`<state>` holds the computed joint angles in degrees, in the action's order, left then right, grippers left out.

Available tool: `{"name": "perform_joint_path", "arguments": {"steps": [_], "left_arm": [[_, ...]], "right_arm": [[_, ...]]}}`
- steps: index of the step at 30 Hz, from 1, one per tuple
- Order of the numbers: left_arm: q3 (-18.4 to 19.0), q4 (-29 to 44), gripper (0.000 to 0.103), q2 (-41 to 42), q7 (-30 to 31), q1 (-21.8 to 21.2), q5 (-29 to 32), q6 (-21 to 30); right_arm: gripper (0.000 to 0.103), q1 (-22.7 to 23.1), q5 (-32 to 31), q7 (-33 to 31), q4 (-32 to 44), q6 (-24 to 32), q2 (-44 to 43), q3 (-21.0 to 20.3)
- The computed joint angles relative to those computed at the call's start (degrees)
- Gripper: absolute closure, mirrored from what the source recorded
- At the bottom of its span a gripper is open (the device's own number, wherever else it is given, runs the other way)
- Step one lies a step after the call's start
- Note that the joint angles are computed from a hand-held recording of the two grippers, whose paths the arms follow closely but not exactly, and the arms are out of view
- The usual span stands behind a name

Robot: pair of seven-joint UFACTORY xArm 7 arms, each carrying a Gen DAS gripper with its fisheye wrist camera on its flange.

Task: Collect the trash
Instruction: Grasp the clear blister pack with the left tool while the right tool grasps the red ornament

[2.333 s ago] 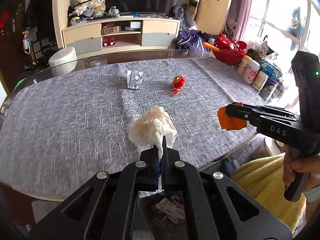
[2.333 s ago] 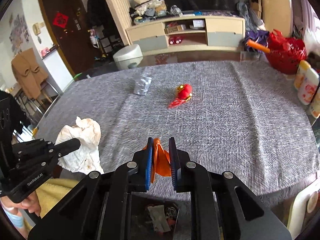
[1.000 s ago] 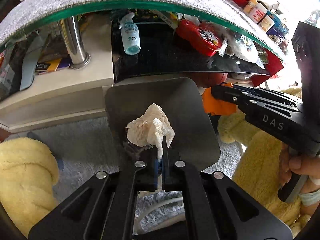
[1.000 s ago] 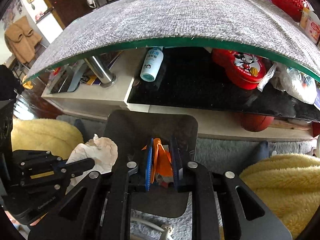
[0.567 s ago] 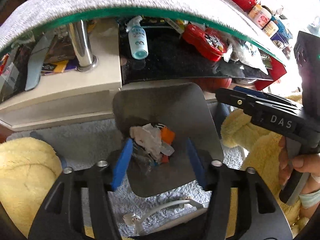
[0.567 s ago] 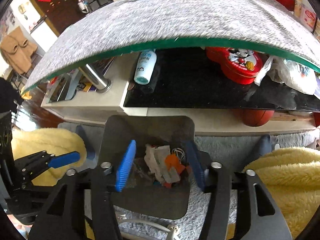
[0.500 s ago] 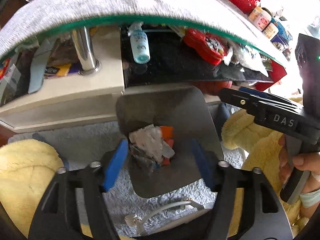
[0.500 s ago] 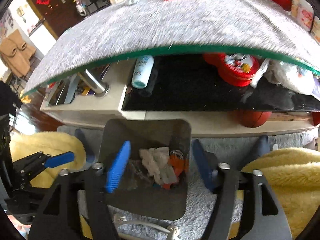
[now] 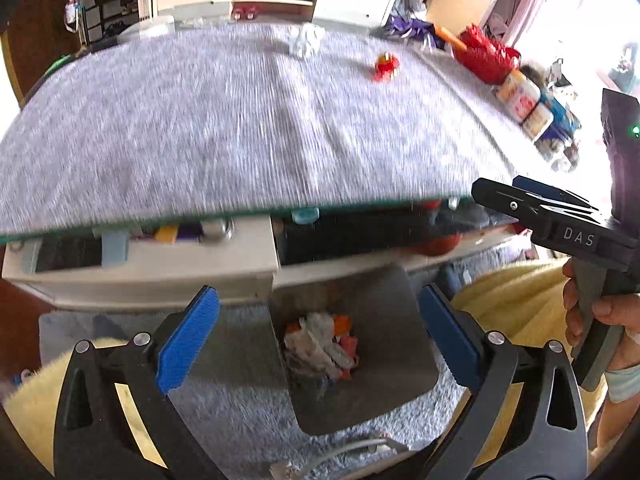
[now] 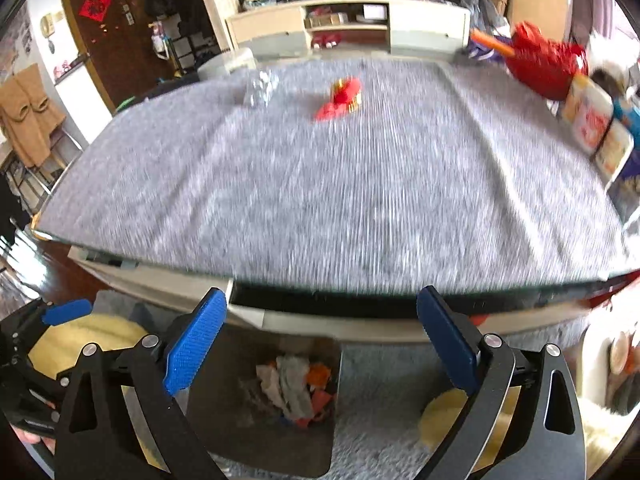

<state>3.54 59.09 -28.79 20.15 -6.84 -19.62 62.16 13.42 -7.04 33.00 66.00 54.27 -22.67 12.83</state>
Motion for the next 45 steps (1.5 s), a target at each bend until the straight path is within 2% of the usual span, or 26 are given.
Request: {"name": "perform_joint_path", "arguments": {"steps": [12,22,31,33,37,39,42,44,45], "left_arm": [[-0.89,18.8,0.008,16.3,0.53,1.57,-0.29,-2.43],[-3.76,34.11,0.008,29.56,-0.4,3.71,0.06,-2.27],[-6.68,51.63,0.008,43.9,-3.27,4.32,2.5,-0.19],[-7.18,55.44,0.008,47.2,-4.11,4.16,3.6,0.84],[-7.96,61.09,0.008,52.14,-4.69,3.84,5.39,2.23],[-8.35,64.13,0.008,54.6,-5.06,3.65,5.79,3.08],[-8.8,68.42,0.008,57.9,-5.59,3.27,6.37,4.23],[-9.16,71.97,0.008,60.59,-5.87,2.88,6.67,5.32],[-9.33,74.38,0.008,62.32,-6.07,2.55,6.9,6.15]], "right_arm": [[0.005,-1.92,-5.36,-3.46,16.14,0.77,12.34,-2.12],[0.005,-1.09,-3.88,-4.08,25.43,0.23,22.59,-5.4],[0.007,-0.48,-3.37,-4.73,34.33,0.63,32.65,-8.11],[0.013,-0.43,-3.22,-5.74,36.06,0.7,34.62,-8.55],[0.032,-1.06,0.05,-8.58,37.61,0.89,37.09,-8.77],[0.037,-1.19,1.2,-9.37,37.68,0.61,37.74,-8.89],[0.049,-1.28,2.22,-10.93,37.73,0.08,38.49,-8.93],[0.066,-1.32,2.65,-12.4,38.11,0.15,39.02,-8.91],[0.069,-1.36,2.89,-13.23,37.88,-0.06,38.99,-8.87]]}}
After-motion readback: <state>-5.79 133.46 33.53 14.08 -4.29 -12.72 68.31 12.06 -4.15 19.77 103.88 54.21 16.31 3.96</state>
